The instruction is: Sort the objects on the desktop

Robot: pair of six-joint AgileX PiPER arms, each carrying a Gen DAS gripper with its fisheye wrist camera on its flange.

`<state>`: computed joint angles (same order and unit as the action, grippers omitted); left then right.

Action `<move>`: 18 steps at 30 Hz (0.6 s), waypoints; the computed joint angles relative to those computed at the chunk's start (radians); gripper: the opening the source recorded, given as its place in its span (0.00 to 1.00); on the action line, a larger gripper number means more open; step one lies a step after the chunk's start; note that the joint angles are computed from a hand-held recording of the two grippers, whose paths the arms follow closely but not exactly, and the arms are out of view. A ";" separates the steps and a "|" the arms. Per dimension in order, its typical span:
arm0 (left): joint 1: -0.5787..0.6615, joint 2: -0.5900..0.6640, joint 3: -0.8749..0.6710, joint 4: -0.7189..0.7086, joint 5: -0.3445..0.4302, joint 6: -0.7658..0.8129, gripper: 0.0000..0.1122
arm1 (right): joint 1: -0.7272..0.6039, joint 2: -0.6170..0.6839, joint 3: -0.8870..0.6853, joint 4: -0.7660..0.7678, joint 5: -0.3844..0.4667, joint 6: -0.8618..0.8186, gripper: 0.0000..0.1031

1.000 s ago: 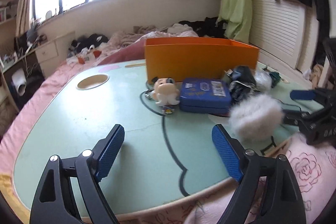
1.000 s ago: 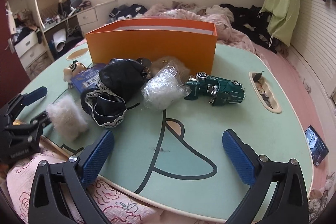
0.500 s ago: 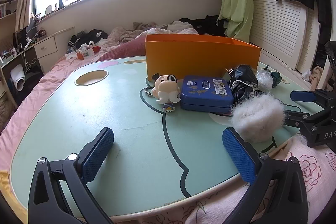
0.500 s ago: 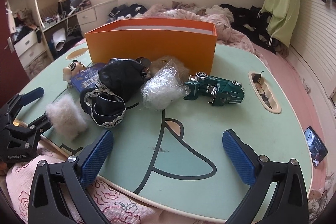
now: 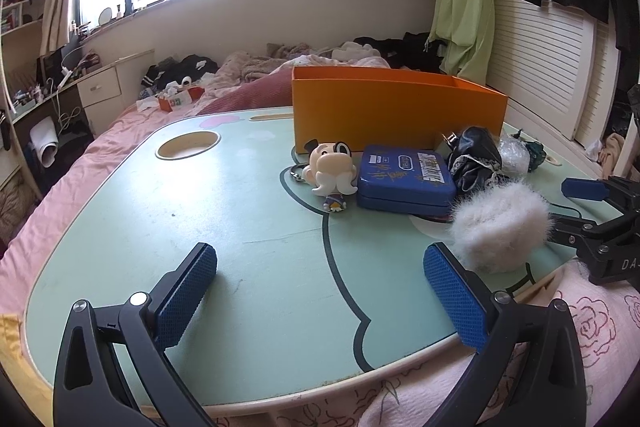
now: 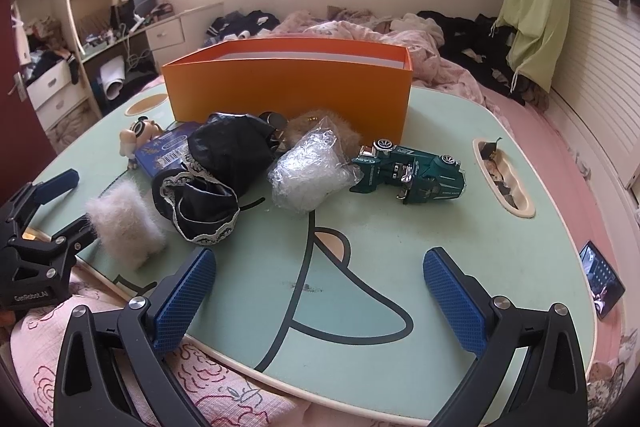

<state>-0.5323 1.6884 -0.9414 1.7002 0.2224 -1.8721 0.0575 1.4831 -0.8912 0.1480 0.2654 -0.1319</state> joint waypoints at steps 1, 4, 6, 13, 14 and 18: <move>0.001 -0.002 0.003 0.010 0.000 -0.010 0.91 | 0.003 -0.001 0.000 -0.018 -0.001 0.019 1.00; 0.005 -0.004 0.006 0.021 -0.004 -0.019 0.91 | 0.013 -0.001 -0.009 -0.057 0.007 0.063 1.00; 0.005 -0.005 0.007 0.024 -0.003 -0.020 0.91 | 0.017 -0.003 -0.006 -0.075 0.005 0.081 1.00; 0.016 -0.007 0.005 0.021 -0.020 -0.008 0.91 | 0.025 -0.002 -0.010 -0.084 0.007 0.098 1.00; 0.016 -0.007 0.006 0.024 -0.019 -0.012 0.91 | 0.034 -0.001 -0.010 -0.118 0.003 0.137 1.00; 0.009 -0.010 0.011 0.036 -0.012 -0.026 0.91 | 0.028 -0.006 0.000 -0.022 -0.013 0.036 0.98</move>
